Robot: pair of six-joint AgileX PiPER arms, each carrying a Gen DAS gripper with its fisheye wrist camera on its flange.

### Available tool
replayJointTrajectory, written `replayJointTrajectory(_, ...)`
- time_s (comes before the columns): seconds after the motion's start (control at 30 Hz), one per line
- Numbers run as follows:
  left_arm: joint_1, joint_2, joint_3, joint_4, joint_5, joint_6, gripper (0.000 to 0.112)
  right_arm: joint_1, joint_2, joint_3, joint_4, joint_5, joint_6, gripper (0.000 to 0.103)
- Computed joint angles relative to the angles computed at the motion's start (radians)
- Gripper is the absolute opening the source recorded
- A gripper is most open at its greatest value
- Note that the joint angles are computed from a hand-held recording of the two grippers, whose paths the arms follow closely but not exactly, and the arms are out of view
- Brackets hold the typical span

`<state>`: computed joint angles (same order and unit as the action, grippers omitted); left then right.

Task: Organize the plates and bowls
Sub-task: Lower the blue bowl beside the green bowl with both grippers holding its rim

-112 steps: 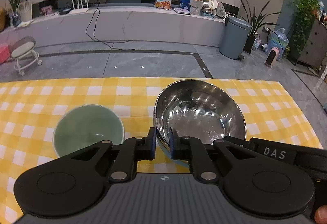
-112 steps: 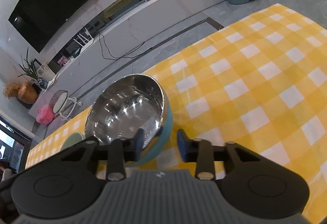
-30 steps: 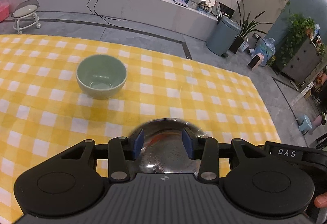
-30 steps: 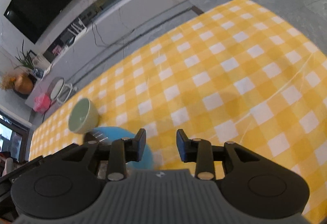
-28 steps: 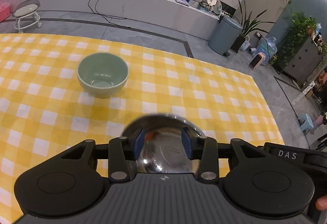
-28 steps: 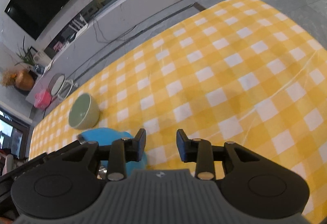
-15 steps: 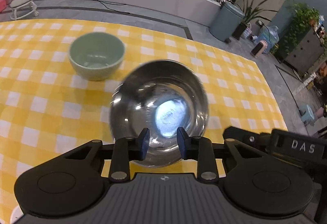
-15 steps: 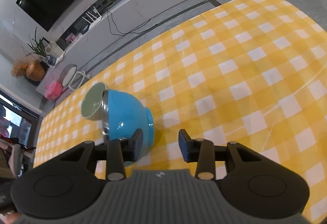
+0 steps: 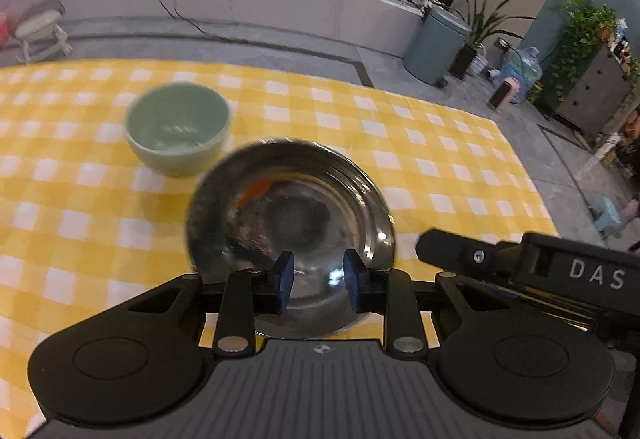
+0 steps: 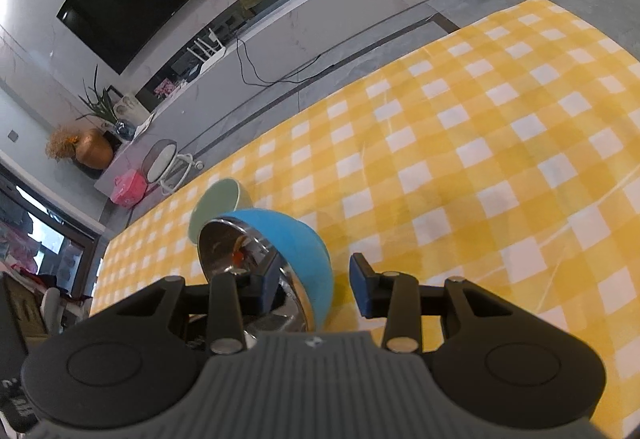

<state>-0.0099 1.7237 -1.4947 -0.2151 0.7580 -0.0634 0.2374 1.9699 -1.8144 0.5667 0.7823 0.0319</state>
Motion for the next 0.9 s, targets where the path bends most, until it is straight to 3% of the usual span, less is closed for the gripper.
replayJointTrajectory(0.27,0.024,-0.083,0.113,0.155,-0.119,-0.063,0.043,0.029,0.005,-0.006,-0.005,0.014,-0.046,0.043)
replayJointTrajectory(0.47,0.068,-0.060,0.111,0.150,-0.117,-0.064,0.045,0.084,0.036,-0.033,-0.122,0.014,-0.017,0.044)
replayJointTrajectory(0.57,0.094,-0.050,0.109,0.105,-0.115,-0.032,0.045,0.101,0.060,-0.056,-0.178,0.008,0.030,0.030)
replayJointTrajectory(0.77,0.093,-0.014,0.093,0.090,-0.131,-0.018,0.045,0.093,0.084,-0.066,-0.165,-0.028,0.030,0.021)
replayJointTrajectory(0.83,0.087,0.005,0.072,0.099,-0.123,-0.027,0.040,0.090,0.098,-0.081,-0.169,-0.030,0.037,0.018)
replayJointTrajectory(0.9,0.089,0.029,0.044,0.084,-0.101,-0.018,0.027,0.089,0.113,-0.097,-0.180,-0.034,0.050,0.018)
